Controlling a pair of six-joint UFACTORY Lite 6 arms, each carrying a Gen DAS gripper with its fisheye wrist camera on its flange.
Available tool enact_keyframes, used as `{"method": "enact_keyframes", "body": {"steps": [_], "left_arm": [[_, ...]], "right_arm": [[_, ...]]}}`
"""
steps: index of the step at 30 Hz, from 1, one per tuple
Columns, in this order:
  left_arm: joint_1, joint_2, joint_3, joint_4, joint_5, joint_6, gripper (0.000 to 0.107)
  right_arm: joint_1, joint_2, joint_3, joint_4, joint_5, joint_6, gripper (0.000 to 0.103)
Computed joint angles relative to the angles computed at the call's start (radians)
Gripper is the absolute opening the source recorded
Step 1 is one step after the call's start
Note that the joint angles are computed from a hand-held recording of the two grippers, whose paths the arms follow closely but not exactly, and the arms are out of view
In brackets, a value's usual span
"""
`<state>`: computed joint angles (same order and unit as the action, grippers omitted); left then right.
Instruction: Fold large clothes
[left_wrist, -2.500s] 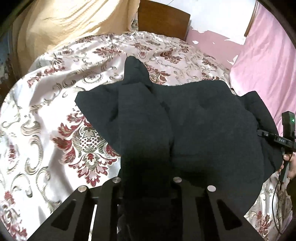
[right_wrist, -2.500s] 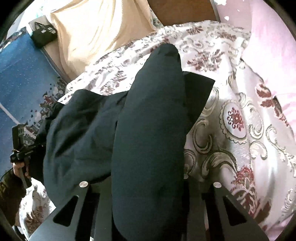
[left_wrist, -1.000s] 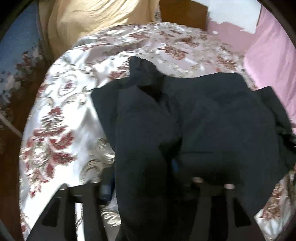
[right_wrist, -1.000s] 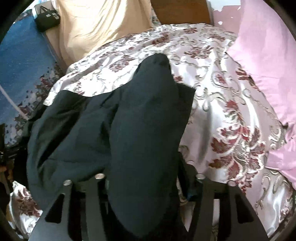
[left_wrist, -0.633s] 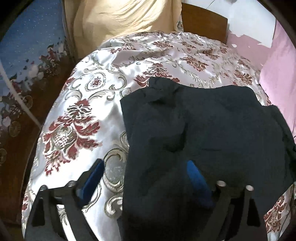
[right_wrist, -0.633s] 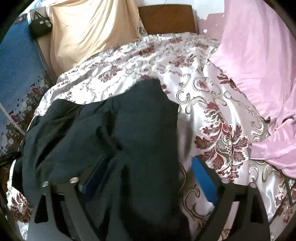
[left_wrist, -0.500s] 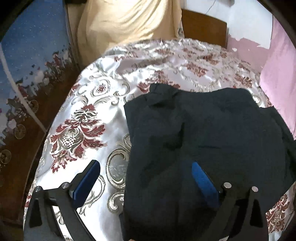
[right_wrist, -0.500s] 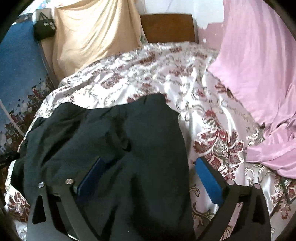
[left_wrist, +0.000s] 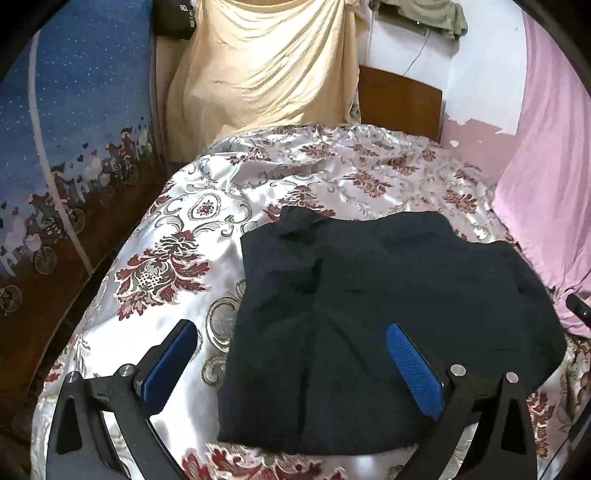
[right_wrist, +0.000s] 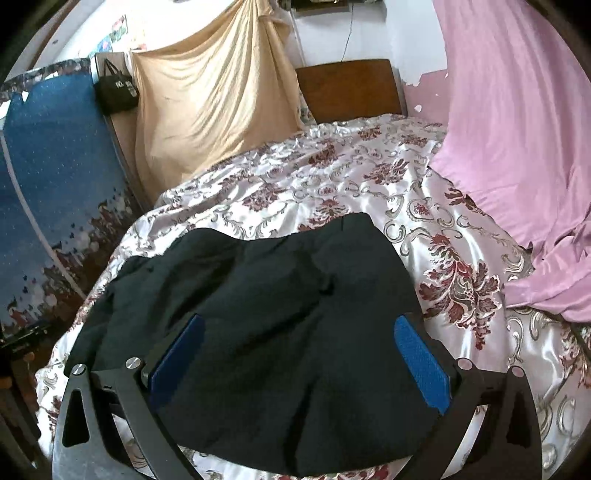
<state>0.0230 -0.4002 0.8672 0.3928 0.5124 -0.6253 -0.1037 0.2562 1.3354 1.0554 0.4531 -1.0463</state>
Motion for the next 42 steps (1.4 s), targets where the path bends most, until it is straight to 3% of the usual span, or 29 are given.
{"method": "enact_keyframes", "body": {"steps": [12,21,34,37,42], "left_arm": [[-0.227,-0.212,-0.099,0.275,0.138,-0.330,0.103],[-0.498,-0.336,-0.149,0.487,0.359,-0.573,0.103],[-0.964,-0.426,-0.217,0.690,0.746,-0.863,0.103],[-1.090,-0.448,-0.248,0.711,0.841,-0.938,0.103],[-1.338,-0.448,-0.272,0.680,1.071,-1.039,0.103]], "right_arm": [[-0.026,-0.308,-0.306,0.218,-0.042,-0.242,0.102],[-0.092,-0.529,-0.505,0.322,0.004,-0.352,0.102],[-0.100,-0.827,-0.712,0.303,0.030,-0.343,0.102],[-0.070,-0.919,-0.761,0.244,-0.007,-0.276,0.102],[-0.062,-1.069,-0.843,0.138,-0.001,-0.161,0.102]]}}
